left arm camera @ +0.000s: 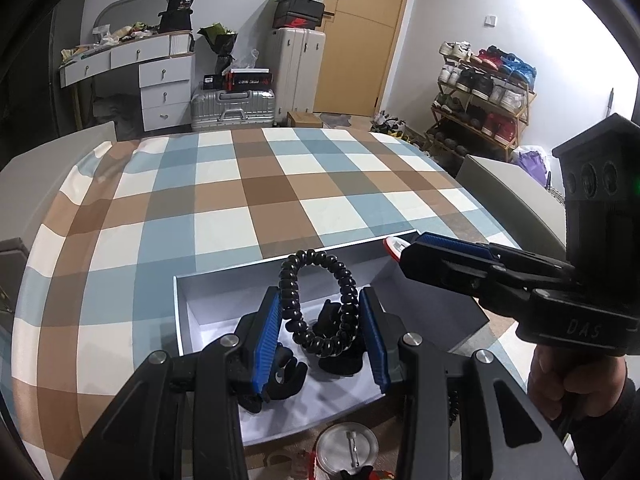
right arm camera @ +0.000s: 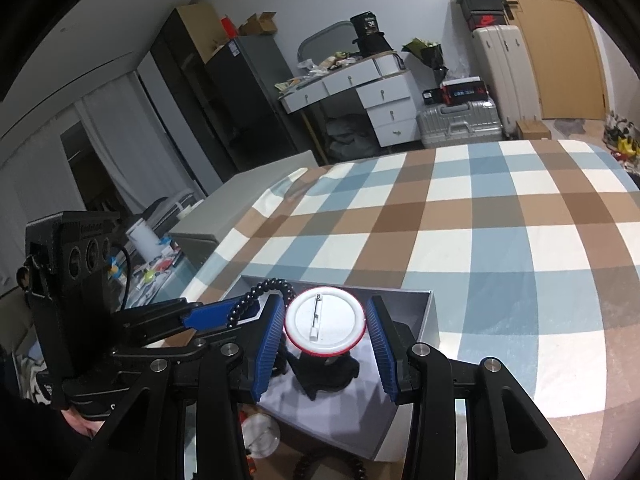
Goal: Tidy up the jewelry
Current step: 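Carry the bracelet and badge pin into the grey box with both grippers, then open both grippers over the box and withdraw them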
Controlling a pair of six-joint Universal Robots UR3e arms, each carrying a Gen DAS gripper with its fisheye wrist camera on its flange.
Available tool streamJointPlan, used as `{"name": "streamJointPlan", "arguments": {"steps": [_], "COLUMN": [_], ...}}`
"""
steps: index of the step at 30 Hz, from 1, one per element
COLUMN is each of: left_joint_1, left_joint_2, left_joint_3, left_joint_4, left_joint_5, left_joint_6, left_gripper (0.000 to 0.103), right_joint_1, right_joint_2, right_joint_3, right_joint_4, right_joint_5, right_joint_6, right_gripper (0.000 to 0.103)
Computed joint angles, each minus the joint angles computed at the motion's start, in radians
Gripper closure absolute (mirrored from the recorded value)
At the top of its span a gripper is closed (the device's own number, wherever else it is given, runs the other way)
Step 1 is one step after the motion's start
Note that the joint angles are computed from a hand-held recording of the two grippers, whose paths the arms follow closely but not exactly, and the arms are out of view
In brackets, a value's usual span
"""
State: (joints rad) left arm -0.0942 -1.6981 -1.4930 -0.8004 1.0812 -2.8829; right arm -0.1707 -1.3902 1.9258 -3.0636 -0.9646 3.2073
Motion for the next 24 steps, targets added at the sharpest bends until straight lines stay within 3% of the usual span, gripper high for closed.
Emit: {"name": "streamJointPlan", "arguments": {"steps": [11,16,21,24], "left_joint_1": [0.005,0.013,0.015,0.014], "left_joint_2": [-0.032,-0.038,0.01,0.041], "left_joint_3": [0.032,0.057,0.019,-0.008], "left_joint_4": [-0.032,-0.069,-0.048,-0.025], "left_joint_5": [-0.011,-0.02,-0.008,0.01], "left_joint_6": [0.008,0.011,0.028,0.025], "left_gripper": [0.07,0.061,0.05,0.044], "right_joint_1": [0.01,0.002,-0.023,-0.032], "right_joint_2": [0.054,0.052,-0.001,-0.036], "right_joint_3": [-0.069,-0.068,0.003,0.03], "right_joint_4": [0.065,0.067,0.0,-0.005], "right_joint_5": [-0.003,0.015,0.039,0.046], "right_joint_6": [-0.002,0.009,0.041,0.052], "right_gripper": [0.06,0.059,0.042,0.037]}}
